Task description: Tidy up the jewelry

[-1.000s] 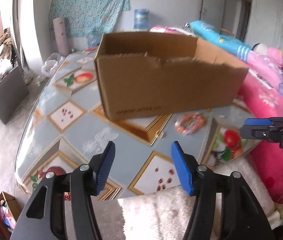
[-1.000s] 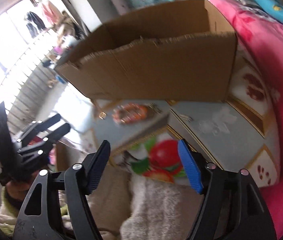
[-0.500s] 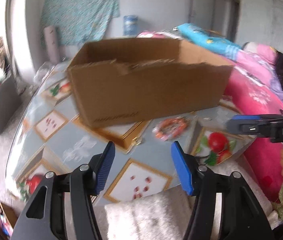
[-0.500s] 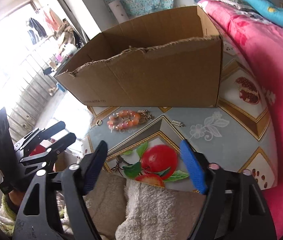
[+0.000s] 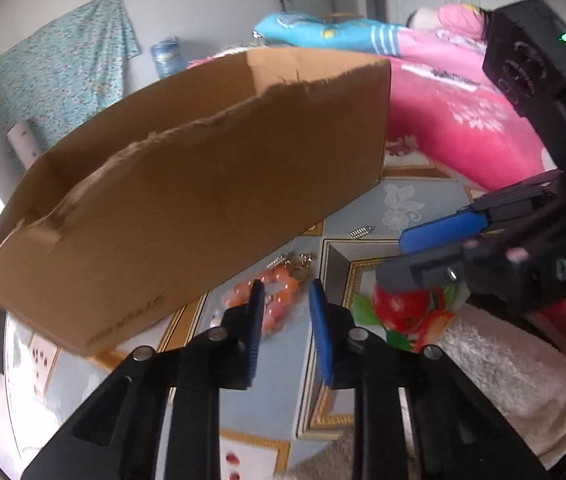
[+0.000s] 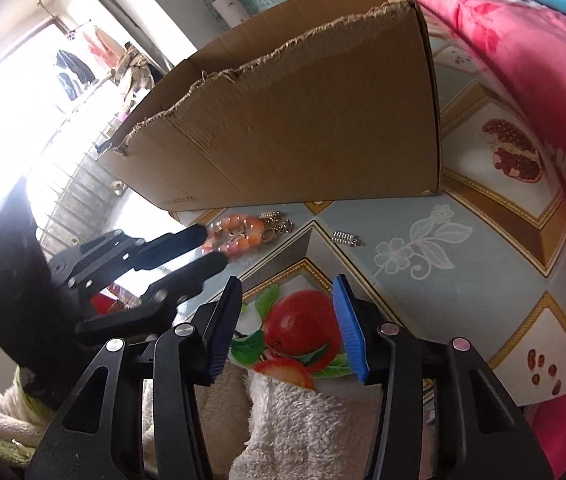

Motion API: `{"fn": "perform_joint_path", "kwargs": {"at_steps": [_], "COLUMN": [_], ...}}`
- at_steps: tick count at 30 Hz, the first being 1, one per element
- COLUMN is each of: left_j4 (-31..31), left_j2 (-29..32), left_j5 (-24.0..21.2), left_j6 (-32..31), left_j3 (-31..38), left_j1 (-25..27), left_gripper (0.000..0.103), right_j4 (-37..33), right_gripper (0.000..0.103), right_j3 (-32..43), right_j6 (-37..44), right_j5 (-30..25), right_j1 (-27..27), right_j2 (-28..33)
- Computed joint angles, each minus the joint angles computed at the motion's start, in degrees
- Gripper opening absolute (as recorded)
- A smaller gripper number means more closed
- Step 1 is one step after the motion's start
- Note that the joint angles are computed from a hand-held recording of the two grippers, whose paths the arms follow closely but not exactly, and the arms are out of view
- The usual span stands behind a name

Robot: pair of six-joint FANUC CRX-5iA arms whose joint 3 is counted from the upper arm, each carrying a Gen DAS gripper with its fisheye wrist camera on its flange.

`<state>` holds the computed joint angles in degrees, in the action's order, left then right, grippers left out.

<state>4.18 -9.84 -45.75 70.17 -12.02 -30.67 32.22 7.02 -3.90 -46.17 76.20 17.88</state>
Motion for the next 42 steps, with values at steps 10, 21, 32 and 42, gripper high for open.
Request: {"fn": "perform_joint_path", "kwargs": {"at_steps": [10, 21, 32, 42], "left_j4": [-3.83, 0.98, 9.60, 12.90], "left_j2": [4.88, 1.45, -6.28, -10.31], "left_j5": [-4.27, -1.93, 0.11, -3.19], "left_j6": [-1.27, -3.86, -4.34, -2.23], "left_j3": [5.05, 2.78, -0.69, -3.87], "left_j1": [-1.62, 1.62, 9.40, 16.50], "left_gripper": [0.010, 0.009, 0.009, 0.009], "right_j4": [0.14, 1.80, 1.83, 0.39], "right_gripper": [0.043, 0.040, 0.040, 0.040], "right_j3": [-3.64, -6.43, -6.51, -3.27], "right_j6": [-1.55, -4.16, -4.54, -2.87], "right_j5": [3.42, 5.02, 4.47, 2.36], "right_j1": [-0.51, -0.31, -0.11, -0.17], "right_j2": [-2.33, -3.69, -3.77, -1.93]}}
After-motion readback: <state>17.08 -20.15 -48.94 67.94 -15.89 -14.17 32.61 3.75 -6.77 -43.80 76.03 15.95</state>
